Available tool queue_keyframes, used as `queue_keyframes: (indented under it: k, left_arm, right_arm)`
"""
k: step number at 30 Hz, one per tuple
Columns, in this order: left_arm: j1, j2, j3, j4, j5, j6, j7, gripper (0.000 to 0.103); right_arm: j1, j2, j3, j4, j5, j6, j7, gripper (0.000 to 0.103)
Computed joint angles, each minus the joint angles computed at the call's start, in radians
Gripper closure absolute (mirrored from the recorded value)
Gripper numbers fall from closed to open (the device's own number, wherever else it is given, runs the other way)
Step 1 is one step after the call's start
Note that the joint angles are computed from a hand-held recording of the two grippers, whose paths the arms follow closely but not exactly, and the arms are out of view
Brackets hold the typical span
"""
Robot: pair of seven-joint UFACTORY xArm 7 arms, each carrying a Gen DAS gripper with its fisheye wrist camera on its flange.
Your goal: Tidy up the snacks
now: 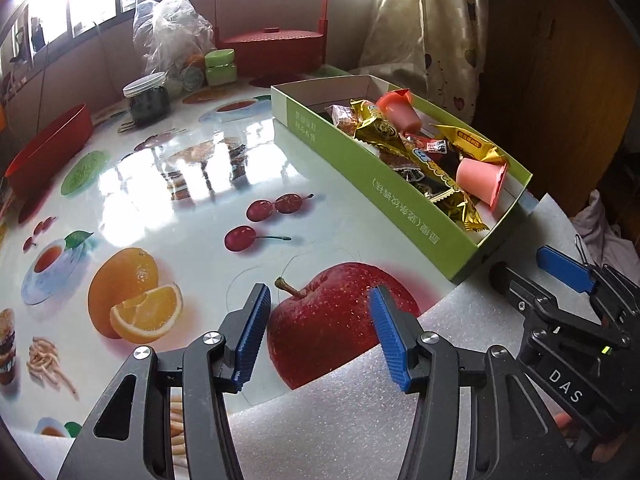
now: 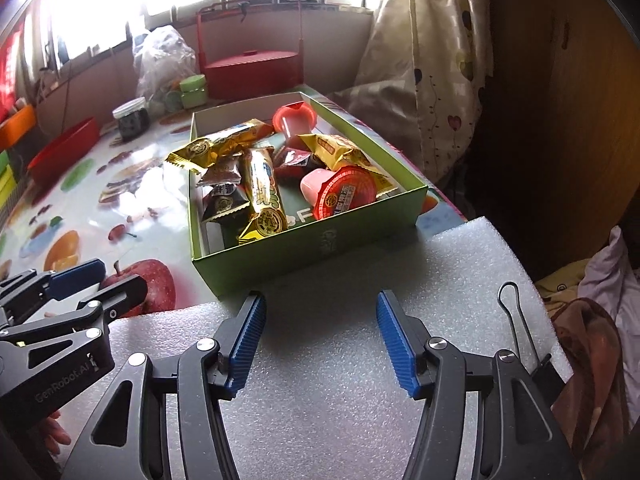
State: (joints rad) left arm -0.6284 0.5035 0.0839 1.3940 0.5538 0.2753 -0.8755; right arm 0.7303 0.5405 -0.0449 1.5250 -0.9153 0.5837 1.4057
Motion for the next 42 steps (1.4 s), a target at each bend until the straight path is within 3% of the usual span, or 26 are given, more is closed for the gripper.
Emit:
queue_keyframes:
  k: [14,42]
  left_arm:
    - [0.0,-0.003,0.005,-0.013,-0.015,-0.025,-0.011,0.048]
    - [-0.005,-0.004,0.01,-0.014,-0.009,-0.021,-0.014,0.048]
  right_arm:
    - [0.017,0.008,-0.008,0.006,-0.048,0.026,0.069,0.045]
    - [0.019,0.015,0.001,0.02,-0.047,0.053,0.075,0.045]
